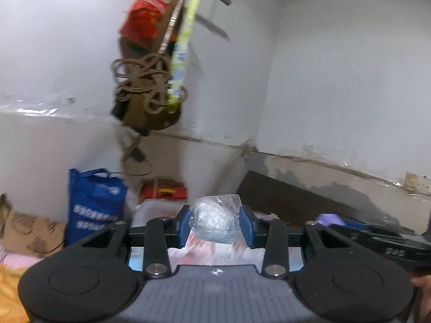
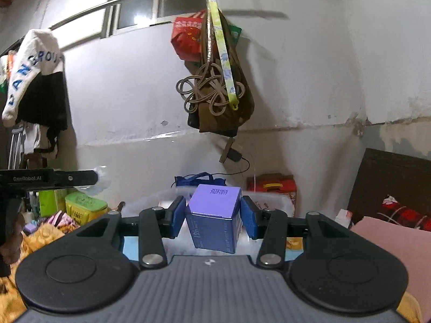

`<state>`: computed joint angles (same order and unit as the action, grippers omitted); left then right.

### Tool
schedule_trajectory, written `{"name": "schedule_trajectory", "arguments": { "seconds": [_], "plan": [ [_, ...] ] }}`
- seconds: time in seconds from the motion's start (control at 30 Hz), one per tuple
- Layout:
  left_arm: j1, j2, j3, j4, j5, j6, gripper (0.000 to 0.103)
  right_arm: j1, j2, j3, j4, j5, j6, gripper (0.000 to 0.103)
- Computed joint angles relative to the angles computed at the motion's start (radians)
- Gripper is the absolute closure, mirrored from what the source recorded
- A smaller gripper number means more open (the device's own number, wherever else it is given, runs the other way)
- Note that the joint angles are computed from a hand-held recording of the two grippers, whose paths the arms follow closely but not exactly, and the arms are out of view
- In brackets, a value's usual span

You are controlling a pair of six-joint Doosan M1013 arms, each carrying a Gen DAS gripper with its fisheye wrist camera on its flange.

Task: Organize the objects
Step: 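Carry both items over the clear basket and open both tools to drop them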

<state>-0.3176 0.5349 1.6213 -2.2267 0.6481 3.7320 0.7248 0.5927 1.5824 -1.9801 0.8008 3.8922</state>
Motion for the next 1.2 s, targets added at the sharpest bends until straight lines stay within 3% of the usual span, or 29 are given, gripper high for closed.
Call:
{"name": "schedule_trajectory", "arguments": {
  "seconds": [0.07, 0.13, 0.2, 0.27, 0.3, 0.33, 0.37, 0.5, 0.53, 0.67, 0.8, 0.87, 0.93, 1.0, 1.07, 1.2],
  "plan": [
    [-0.025, 0.019, -0.073, 0.083, -0.059, -0.091, 0.064, -0.03, 0.005, -0.042, 0.028, -0.048, -0.034, 0.055],
    [-0.043, 0.05, -0.157, 0.262, -0.121, -0.286, 0.064, -0.042, 0.026, -0.096, 0.129, -0.034, -0.18, 0.055],
    [-0.055, 0.082, -0.224, 0.429, -0.146, -0.486, 0.064, -0.063, 0.041, -0.135, 0.196, -0.068, -0.249, 0.054],
    [-0.062, 0.105, -0.261, 0.505, -0.151, -0.562, 0.061, -0.081, 0.049, -0.146, 0.216, -0.112, -0.256, 0.049],
    [-0.065, 0.117, -0.276, 0.547, -0.154, -0.619, 0.049, -0.084, 0.055, -0.148, 0.2, -0.102, -0.237, 0.026],
    [-0.066, 0.128, -0.293, 0.602, -0.153, -0.68, 0.035, -0.085, 0.062, -0.151, 0.193, -0.093, -0.237, 0.012],
    [-0.067, 0.133, -0.295, 0.617, -0.154, -0.693, 0.033, -0.087, 0.069, -0.156, 0.2, -0.088, -0.257, 0.002],
    [-0.072, 0.109, -0.238, 0.464, -0.225, -0.494, 0.032, -0.09, 0.064, -0.143, 0.205, -0.115, -0.253, 0.0],
    [-0.069, 0.098, -0.212, 0.39, -0.221, -0.41, 0.028, -0.087, 0.06, -0.132, 0.181, -0.111, -0.219, 0.0],
    [-0.051, 0.062, -0.118, 0.14, -0.174, -0.129, 0.019, -0.075, 0.05, -0.103, 0.175, -0.104, -0.187, 0.0],
    [-0.035, 0.04, -0.032, -0.088, -0.088, 0.067, 0.0, -0.064, 0.038, -0.077, 0.198, -0.108, -0.165, 0.0],
    [-0.026, 0.032, -0.008, -0.125, -0.067, 0.093, 0.0, -0.048, 0.034, -0.075, 0.268, -0.066, -0.181, 0.0],
    [-0.023, 0.023, 0.014, -0.178, -0.066, 0.145, 0.0, -0.023, 0.043, -0.083, 0.338, 0.032, -0.17, 0.0],
    [-0.018, 0.02, 0.024, -0.162, -0.066, 0.15, 0.0, -0.001, 0.05, -0.068, 0.328, 0.097, -0.137, 0.0],
    [-0.021, 0.014, 0.03, -0.135, -0.107, 0.149, 0.0, 0.01, 0.049, -0.052, 0.321, 0.094, -0.139, 0.0],
    [-0.039, -0.002, 0.056, -0.18, -0.152, 0.243, 0.0, 0.024, 0.058, -0.085, 0.448, 0.114, -0.268, 0.0]
  ]
}}
